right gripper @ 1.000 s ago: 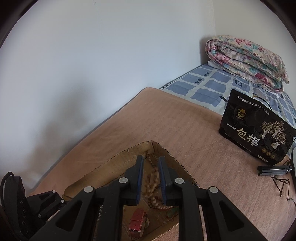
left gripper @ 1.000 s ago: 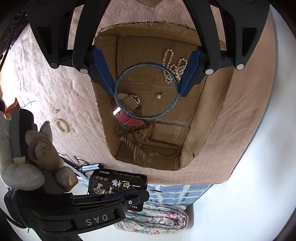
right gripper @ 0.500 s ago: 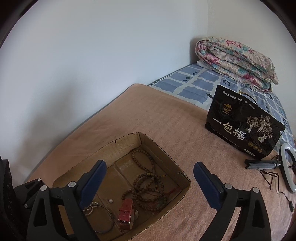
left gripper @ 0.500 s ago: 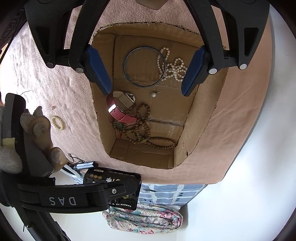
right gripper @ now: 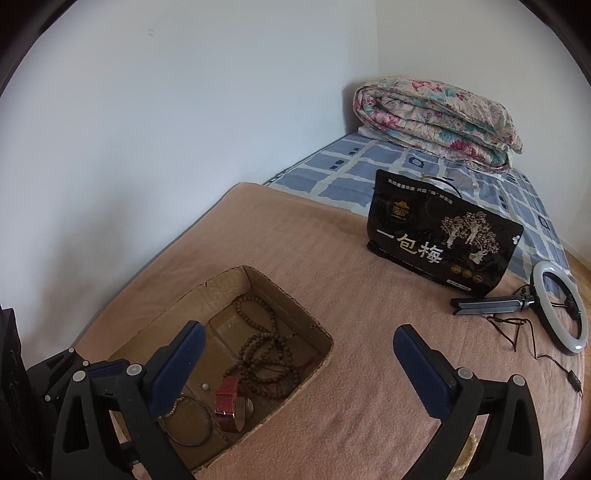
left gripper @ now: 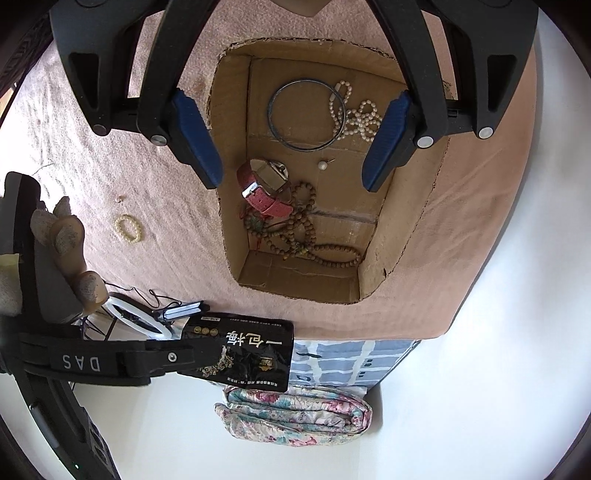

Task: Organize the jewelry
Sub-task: 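Move the left tool to the pearl earring while the right tool approaches the pale bead bracelet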

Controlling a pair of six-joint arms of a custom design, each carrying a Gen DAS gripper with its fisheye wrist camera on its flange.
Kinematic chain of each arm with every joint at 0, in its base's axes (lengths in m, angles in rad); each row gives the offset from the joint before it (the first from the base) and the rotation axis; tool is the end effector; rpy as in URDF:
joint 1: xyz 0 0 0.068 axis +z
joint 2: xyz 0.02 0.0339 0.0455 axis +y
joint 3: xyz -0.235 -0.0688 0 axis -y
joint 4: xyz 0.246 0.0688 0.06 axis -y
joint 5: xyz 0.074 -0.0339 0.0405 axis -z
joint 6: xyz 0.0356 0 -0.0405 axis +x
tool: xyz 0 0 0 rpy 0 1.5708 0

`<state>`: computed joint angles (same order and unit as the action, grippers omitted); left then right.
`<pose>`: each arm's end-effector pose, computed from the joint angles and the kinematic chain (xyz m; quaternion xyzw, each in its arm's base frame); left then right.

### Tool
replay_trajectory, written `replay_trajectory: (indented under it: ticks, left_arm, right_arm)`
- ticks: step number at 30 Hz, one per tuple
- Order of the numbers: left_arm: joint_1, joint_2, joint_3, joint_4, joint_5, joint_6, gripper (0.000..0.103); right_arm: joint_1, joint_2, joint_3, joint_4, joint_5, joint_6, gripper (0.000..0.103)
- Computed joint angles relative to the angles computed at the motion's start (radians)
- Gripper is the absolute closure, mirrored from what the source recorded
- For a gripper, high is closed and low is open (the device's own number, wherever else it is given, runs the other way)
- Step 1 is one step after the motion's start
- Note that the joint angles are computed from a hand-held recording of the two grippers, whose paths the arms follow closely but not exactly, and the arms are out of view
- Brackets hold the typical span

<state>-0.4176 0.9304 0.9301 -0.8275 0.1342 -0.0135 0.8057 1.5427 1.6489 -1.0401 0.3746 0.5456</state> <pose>0.1805 -0.0853 0.2814 0.2104 0.9059 -0.1385 0.3404 0.2278 0.2185 0.3480 -0.0632 0.9328 0.0544 0.3506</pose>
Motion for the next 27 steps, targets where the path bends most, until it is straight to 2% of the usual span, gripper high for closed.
replay_trajectory:
  ticks: [9, 17, 22, 27]
  left_arm:
    - [-0.139, 0.035, 0.057, -0.001, -0.042, -0.062, 0.023]
    - [-0.302, 0.078, 0.094, 0.005, -0.108, -0.103, 0.023]
    - [-0.388, 0.13, 0.121, 0.018, -0.135, -0.138, 0.023]
    - [-0.494, 0.197, 0.148, 0.05, -0.171, -0.177, 0.023]
  right_arm:
    - [-0.063, -0.287, -0.182, -0.086, 0.019, 0.044, 0.0]
    - [-0.175, -0.557, -0.312, -0.227, 0.051, 0.05, 0.0]
    - [-0.304, -0.703, -0.382, -0.291, 0.004, 0.011, 0.0]
    - [-0.48, -0.813, -0.456, -0.313, -0.101, -0.087, 0.0]
